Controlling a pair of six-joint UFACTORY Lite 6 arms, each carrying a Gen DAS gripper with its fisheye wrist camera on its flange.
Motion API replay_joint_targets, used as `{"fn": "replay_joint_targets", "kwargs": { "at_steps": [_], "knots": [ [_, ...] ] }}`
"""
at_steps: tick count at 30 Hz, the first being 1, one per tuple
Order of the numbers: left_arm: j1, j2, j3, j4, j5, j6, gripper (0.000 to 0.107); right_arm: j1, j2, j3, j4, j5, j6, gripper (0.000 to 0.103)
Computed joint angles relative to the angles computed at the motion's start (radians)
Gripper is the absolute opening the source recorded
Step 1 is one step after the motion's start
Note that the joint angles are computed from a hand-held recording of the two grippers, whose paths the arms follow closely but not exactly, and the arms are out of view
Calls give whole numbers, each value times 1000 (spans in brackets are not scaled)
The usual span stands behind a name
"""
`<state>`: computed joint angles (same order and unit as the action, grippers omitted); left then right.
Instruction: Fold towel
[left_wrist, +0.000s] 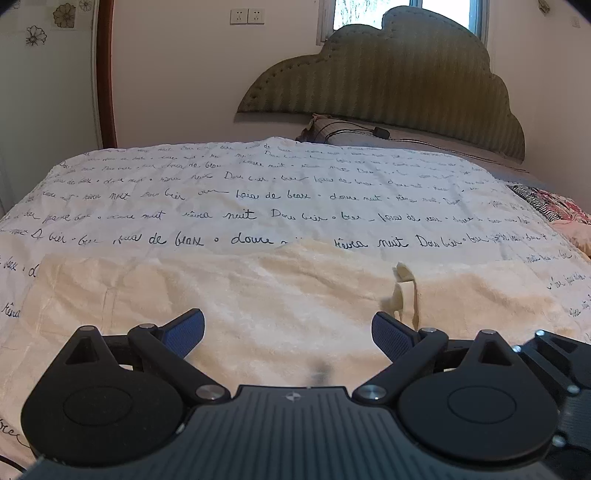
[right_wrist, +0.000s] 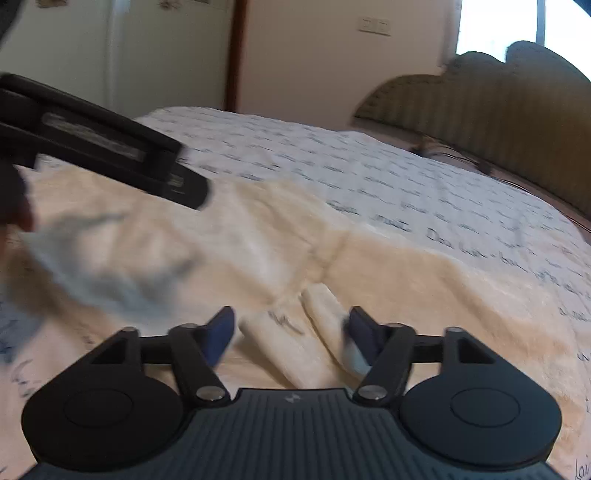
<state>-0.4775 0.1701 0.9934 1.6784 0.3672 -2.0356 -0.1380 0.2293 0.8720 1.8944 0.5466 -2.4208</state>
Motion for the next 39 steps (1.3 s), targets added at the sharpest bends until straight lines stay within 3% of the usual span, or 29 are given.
{"fn": "replay_joint_targets", "kwargs": {
  "at_steps": [2,4,7,10,12,14,18,21,24,27,29,32,34,36,39],
  "knots": [
    [2,19,20,40,-8,-32,99,-107,-62,-23,-209,209,137,76],
    [-9,44,45,38,11,-39,99,-217,-100,32,-341,291,257,76],
    [-2,92,94,69,-14,-84,99,-279,-6,199,-298,166,371,76],
    [8,170,194,-107,-19,125,99,-298,177,387,-346,138,515,76],
    [6,194,230,-175,4,210,99,-270,221,398,-316,64,488,76],
    [18,176,210,-105,-22,149,99,-231,268,410,-405,-26,524,76],
    [25,216,265,-138,-85,191,99,-266,166,239,-497,5,390,77],
    [-3,291,380,-315,-137,360,99,-354,199,340,-497,150,492,77],
    [-51,382,495,-372,-167,435,101,-364,308,530,-451,155,598,77],
    [-113,550,672,-542,-37,664,98,-326,548,844,-653,143,883,77],
    [-156,606,705,-458,100,622,93,-297,644,931,-763,85,997,76],
    [-166,524,550,-186,92,374,98,-327,501,765,-635,39,855,77],
    [-149,497,506,-181,13,370,99,-363,312,555,-489,-9,646,77],
    [-138,517,512,-260,-48,468,101,-403,192,394,-412,11,474,77],
    [-161,520,463,-145,-19,334,102,-388,148,266,-468,-97,379,78]
  ]
}}
